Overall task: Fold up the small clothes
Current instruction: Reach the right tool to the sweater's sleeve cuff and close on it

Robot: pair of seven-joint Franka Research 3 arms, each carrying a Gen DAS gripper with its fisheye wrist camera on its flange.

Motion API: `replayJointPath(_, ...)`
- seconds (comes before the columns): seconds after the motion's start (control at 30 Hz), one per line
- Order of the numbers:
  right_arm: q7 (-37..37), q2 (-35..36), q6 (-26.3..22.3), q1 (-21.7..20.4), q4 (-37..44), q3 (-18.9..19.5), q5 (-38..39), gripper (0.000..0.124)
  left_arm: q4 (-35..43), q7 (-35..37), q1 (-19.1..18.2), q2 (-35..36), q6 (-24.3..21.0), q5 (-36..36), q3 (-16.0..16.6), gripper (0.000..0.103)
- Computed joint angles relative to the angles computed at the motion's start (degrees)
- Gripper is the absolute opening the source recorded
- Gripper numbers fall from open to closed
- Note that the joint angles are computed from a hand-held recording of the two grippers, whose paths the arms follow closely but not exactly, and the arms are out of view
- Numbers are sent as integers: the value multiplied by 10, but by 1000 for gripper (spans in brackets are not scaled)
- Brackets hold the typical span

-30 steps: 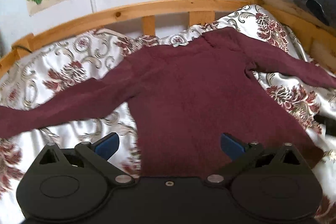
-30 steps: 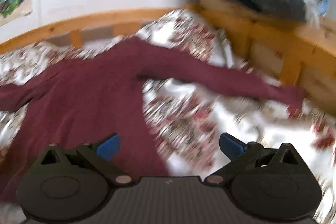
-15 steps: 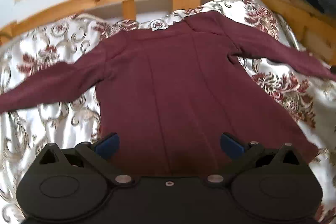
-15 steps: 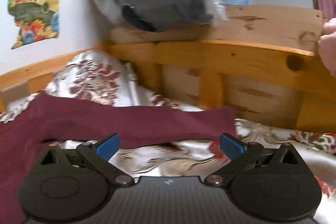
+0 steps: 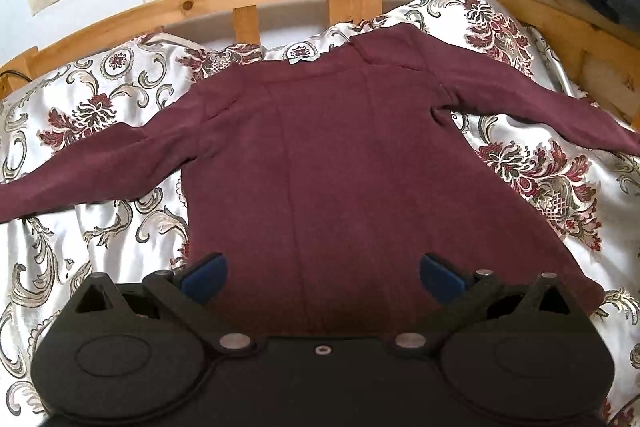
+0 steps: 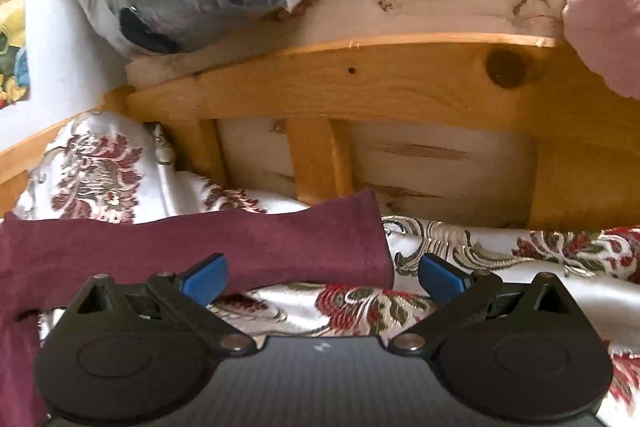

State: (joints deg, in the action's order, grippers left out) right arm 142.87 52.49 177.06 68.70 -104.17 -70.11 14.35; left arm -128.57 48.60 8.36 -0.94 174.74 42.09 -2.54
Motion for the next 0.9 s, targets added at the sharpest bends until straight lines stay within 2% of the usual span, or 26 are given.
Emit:
replayJointPath(0.07,-2,-14,0,-27,14,28,1,103,-2,-9,2,-2,3,14,0,102)
replayJointPath(0.17,-22,-62,54,-81,15,102,12,103,-4,-41,9,-6,11,60,0,102)
replayJointPath(0.2,-26,-57,69,-85,16,106,21,103,-3,-52,11,-7,12,75,-1,102)
replayJointPath(0.27,-36,-43,69,-82,24,100,35,103,-2,-66,13,-6,14,92,-1,102)
replayJointPath(0.37,-75,-76,17,-120,45,148,26,103,0,-62,11,-2,14,88,-1,102)
replayJointPath(0.4,-70,-79,14,-126,46,155,20,103,0,-61,11,-1,15,86,-1,102)
replayJointPath(0.57,-44,-70,62,-129,37,155,29,103,-7,-37,10,1,27,58,3,102)
replayJointPath(0.7,-55,-90,106,-168,35,202,73,101,-19,10,10,-4,32,9,6,102)
replayJointPath(0.8,-52,-83,62,-190,66,213,101,88,-26,10,16,-11,32,6,6,102)
replayJointPath(0.9,-2,-57,5,-178,93,178,95,60,-35,17,24,-21,40,-4,6,102)
